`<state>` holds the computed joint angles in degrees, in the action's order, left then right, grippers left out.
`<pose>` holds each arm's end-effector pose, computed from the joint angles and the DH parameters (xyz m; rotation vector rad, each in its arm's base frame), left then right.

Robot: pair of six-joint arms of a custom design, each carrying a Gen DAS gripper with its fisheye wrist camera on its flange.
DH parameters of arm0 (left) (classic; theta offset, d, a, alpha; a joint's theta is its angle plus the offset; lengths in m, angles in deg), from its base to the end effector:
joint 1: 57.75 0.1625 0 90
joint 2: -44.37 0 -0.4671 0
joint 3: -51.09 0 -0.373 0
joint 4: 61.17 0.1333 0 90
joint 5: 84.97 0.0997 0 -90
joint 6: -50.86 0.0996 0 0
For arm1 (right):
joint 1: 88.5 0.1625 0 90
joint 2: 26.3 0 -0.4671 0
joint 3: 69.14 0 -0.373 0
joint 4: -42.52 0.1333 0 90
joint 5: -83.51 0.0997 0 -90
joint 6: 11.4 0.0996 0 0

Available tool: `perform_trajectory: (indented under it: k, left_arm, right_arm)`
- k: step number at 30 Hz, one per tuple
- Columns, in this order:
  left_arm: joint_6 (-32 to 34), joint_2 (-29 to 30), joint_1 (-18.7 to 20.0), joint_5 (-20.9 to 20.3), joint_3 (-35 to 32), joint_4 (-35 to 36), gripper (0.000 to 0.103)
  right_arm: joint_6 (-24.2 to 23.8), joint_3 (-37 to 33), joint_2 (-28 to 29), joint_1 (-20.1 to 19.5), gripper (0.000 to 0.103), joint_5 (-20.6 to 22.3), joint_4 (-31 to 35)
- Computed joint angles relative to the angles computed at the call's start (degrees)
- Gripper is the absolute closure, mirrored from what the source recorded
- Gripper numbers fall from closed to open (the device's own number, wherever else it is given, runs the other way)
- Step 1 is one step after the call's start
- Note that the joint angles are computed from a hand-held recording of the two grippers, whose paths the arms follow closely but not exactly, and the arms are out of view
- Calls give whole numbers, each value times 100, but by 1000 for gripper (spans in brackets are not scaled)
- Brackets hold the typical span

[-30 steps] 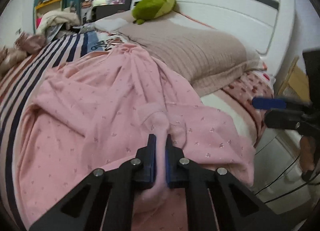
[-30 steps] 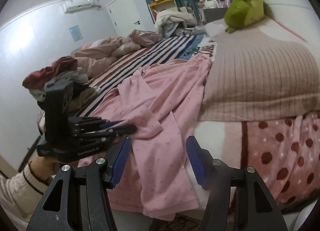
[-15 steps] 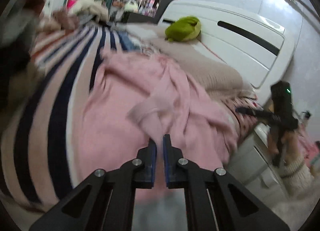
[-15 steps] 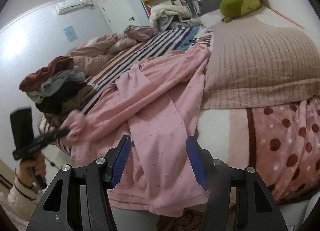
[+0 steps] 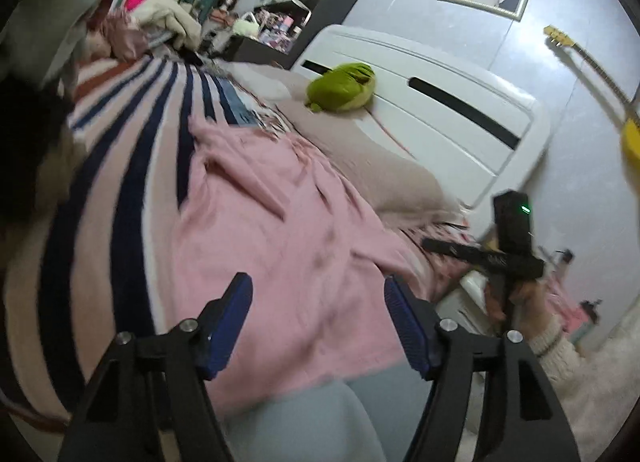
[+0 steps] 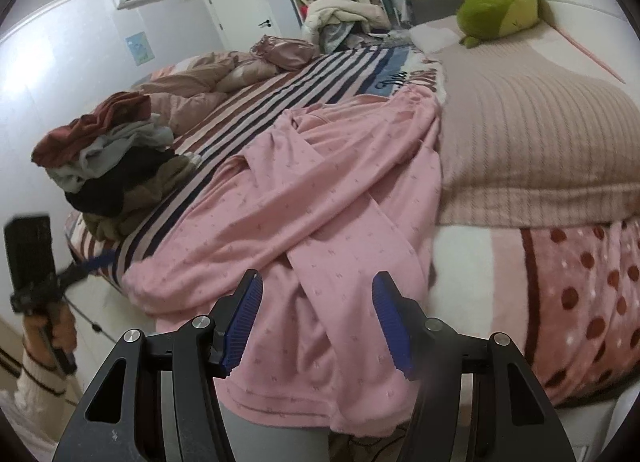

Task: Fold small clothes

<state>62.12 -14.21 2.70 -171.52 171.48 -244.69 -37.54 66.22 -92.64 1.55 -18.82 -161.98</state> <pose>-0.1534 -0.5531 0.2002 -1.0194 -2.8137 0.8534 0.1124 -0.4602 0.2449 0.4720 -2.5458 0.9930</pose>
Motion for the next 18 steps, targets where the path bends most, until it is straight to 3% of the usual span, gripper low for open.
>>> perform_trajectory:
  k: [3, 6, 8, 10, 12, 13, 18]
  left_arm:
    - [136, 369, -220, 852, -483, 278, 39]
    - [296, 891, -293, 1349, -999, 781, 45]
    - [318, 1203, -279, 1442, -1286, 1133, 64]
    - [333, 1416, -320, 1557, -1388, 1189, 70]
    - [392, 1604, -417, 1669, -1417, 1102, 86]
    - [424, 1665, -458, 1748, -1423, 1056, 101]
    - [553, 1691, -659, 2378, -1293, 346, 103]
  right_arm:
    - [-72, -90, 37, -64, 50, 207, 117]
    - [-115, -171, 103, -143, 50, 320, 193]
    - [-141, -214, 163, -165, 50, 279, 199]
    - [-170, -205, 198, -212, 50, 299, 157]
    - [-170, -177, 163, -345, 50, 454, 210]
    - [-148, -164, 146, -413, 50, 525, 236]
    - [-86, -147, 31, -678, 50, 669, 344]
